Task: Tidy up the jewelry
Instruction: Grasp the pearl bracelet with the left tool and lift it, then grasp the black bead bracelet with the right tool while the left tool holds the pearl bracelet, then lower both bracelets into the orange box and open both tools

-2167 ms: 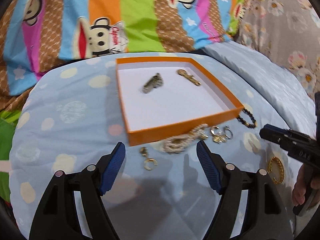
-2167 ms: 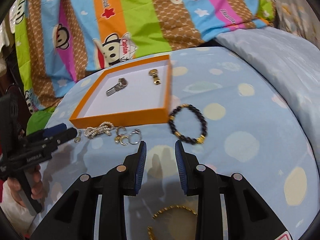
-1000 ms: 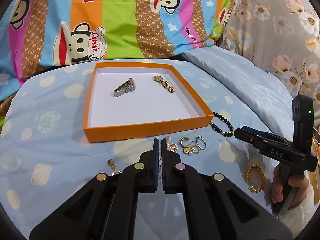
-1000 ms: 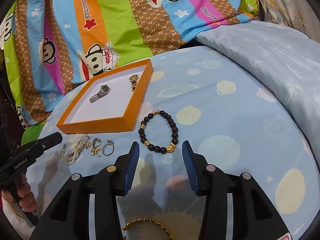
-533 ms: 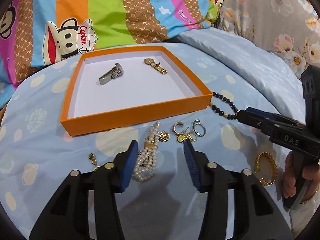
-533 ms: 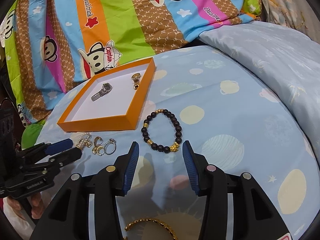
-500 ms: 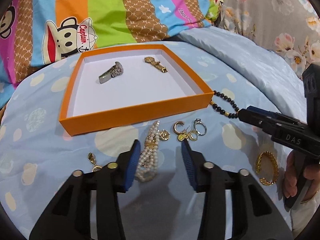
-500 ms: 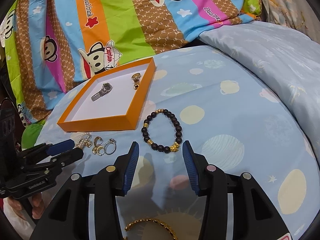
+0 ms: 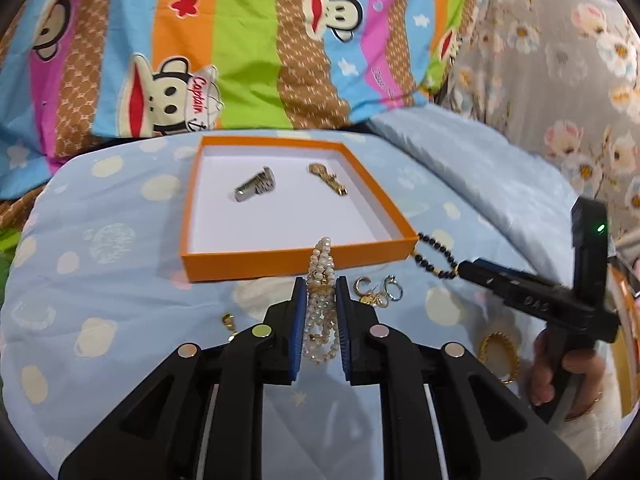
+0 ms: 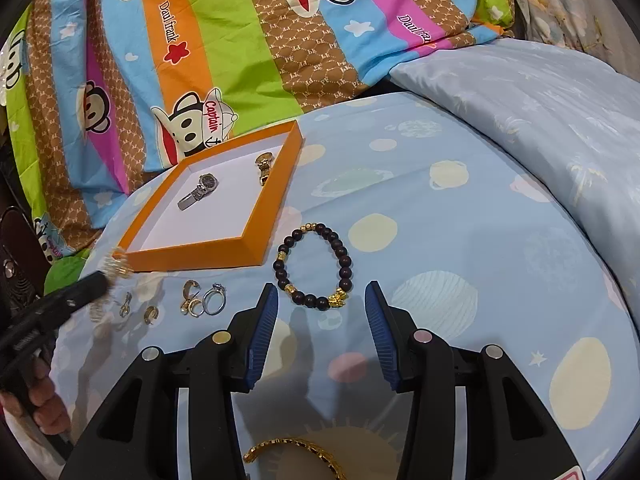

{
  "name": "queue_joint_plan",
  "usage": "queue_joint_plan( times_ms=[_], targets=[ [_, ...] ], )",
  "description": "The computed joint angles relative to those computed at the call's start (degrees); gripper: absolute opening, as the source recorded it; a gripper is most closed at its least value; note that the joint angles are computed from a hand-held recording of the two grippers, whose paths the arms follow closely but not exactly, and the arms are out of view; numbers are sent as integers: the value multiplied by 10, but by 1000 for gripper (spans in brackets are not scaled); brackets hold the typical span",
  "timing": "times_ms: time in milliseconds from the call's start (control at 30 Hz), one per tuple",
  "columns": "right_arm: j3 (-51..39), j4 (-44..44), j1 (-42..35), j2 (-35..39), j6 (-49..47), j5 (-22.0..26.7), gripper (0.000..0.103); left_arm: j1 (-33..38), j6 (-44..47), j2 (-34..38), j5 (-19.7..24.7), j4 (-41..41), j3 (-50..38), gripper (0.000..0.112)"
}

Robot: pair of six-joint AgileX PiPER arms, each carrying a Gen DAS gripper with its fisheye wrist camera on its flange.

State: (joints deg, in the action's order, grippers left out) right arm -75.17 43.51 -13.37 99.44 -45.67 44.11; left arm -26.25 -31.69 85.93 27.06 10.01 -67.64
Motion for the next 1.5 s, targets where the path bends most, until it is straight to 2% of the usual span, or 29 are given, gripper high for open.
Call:
queue_joint_plan(
  times_ms=[133, 300, 533, 667, 833, 867, 900, 1033, 1167, 1367, 1500],
  targets=[
    [3, -5, 4, -3, -2, -7, 45, 12, -36, -46, -9, 7, 43, 14],
    [-27, -30, 15, 11, 18, -27, 45, 17, -72, -45, -5, 30, 58, 14],
    [-117, -118, 40, 78, 95, 4, 42, 12, -91, -27, -5, 58, 60, 14],
    [-120, -158, 58, 84, 115, -1, 29, 14, -88, -24, -9, 56, 64, 14],
    [-117, -190, 69, 84, 137, -16, 19, 15, -72, -15, -8, 38, 62, 14],
    [-117, -197, 70, 83, 142, -19, 11, 15, -73, -14, -8, 38, 61, 14],
    [-117, -195, 69, 83, 141, -19, 8, 16, -69, -13, -9, 34, 61, 14],
    [-105, -187, 68, 71, 132, -29, 7, 19, -58, -16, -14, 19, 63, 14],
    [-91, -143, 59, 46, 96, -33, 7, 26, -30, -22, -14, -11, 57, 14],
    [-110, -105, 58, 12, 70, -17, 7, 36, 24, -17, 6, -38, 12, 14],
    [-176, -93, 69, 19, 75, 21, 7, 52, 87, 8, 22, -78, -51, 14]
  ],
)
